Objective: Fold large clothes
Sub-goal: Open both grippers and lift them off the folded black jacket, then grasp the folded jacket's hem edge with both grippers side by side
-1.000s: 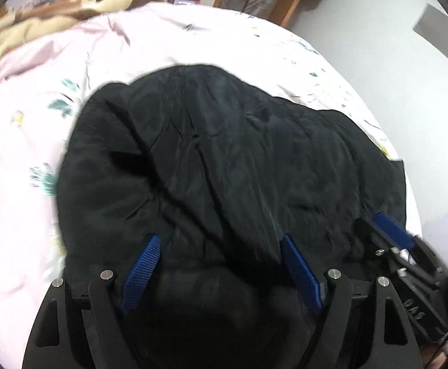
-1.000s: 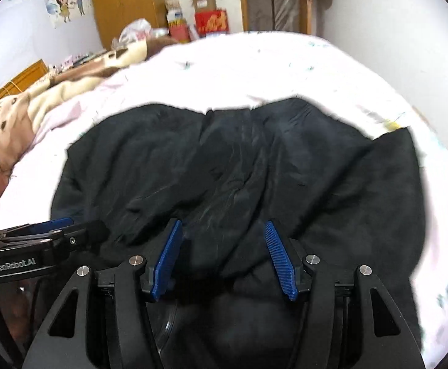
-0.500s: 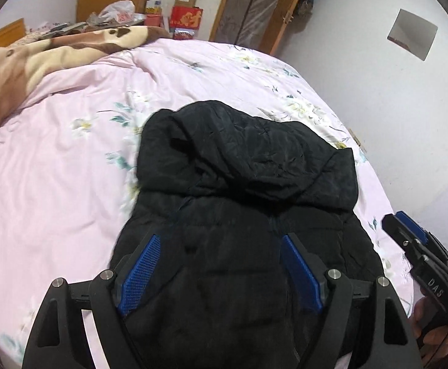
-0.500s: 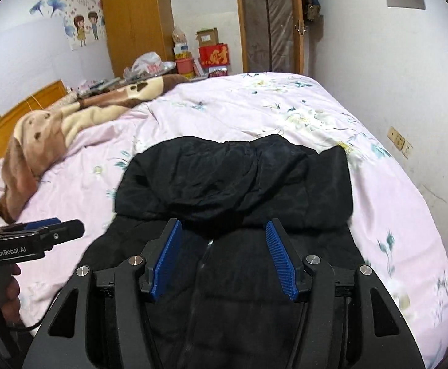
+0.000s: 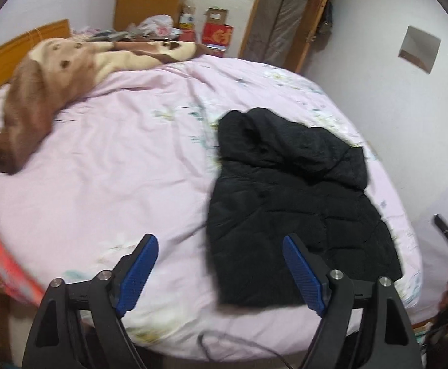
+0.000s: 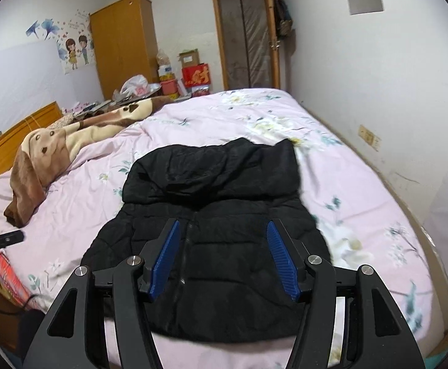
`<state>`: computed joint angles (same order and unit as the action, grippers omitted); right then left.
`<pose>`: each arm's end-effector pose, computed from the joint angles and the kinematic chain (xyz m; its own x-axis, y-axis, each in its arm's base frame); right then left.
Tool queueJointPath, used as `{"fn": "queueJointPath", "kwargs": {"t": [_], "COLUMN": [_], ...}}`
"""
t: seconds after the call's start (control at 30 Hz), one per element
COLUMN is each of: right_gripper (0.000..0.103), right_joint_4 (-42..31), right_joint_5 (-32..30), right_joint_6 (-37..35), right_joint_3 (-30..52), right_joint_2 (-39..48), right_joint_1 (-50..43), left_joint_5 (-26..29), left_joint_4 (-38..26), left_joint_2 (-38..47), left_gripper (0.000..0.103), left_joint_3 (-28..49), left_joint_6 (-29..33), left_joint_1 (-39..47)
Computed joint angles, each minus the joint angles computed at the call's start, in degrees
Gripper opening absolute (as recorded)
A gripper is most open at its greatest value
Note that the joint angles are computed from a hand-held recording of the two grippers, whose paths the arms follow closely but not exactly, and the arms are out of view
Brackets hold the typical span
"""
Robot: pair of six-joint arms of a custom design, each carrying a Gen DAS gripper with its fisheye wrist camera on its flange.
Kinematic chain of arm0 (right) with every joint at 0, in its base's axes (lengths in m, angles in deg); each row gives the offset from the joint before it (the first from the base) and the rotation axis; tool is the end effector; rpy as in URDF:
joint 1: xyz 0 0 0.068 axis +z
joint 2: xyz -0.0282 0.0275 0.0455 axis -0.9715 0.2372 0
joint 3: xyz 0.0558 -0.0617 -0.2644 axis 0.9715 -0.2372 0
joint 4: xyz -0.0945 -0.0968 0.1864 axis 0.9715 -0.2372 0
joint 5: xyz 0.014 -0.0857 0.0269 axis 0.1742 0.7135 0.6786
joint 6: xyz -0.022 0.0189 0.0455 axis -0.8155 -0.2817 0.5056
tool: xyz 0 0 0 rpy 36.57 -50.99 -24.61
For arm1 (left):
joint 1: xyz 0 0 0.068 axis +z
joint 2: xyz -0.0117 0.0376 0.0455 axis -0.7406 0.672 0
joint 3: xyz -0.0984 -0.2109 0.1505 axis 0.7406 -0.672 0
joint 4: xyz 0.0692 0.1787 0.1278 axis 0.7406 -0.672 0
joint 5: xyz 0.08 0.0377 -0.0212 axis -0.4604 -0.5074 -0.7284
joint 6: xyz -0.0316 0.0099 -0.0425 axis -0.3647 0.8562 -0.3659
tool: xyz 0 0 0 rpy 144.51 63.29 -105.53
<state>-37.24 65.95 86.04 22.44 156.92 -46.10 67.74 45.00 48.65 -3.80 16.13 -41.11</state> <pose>0.2286 0.1192 0.2598 -0.5981 0.0633 -0.7989 -0.0268 0.9947 0.0989 0.2644 0.0247 0.2316 -0.7638 -0.1943 -0.6156 -0.0862 0.9758 -0.2010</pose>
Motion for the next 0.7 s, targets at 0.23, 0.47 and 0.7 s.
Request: {"fn": "queueJointPath", "kwargs": {"t": [0.23, 0.47, 0.7], "right_gripper": [0.073, 0.075, 0.075], "right_joint_4": [-4.68, 2.48, 18.8], "right_joint_5": [4.78, 5.61, -1.03], "right_joint_6": [1.51, 3.77, 0.42], "right_joint_3": [-8.02, -19.04, -24.72], "right_joint_2": [-12.31, -6.13, 6.03], "right_joint_1": [0.82, -4.31, -13.07], "left_joint_5": [2.34, 2.18, 0.66], "left_joint_4": [1.39, 14.84, 24.38], "left_joint_2": [-4.81, 9.17, 21.29], "left_gripper": [0.087, 0.087, 0.087], "left_joint_3": [-8.95, -14.54, -12.66], "left_joint_6": [3.68, -2.53, -8.83], "left_joint_1": [5.1, -3.94, -8.95]}}
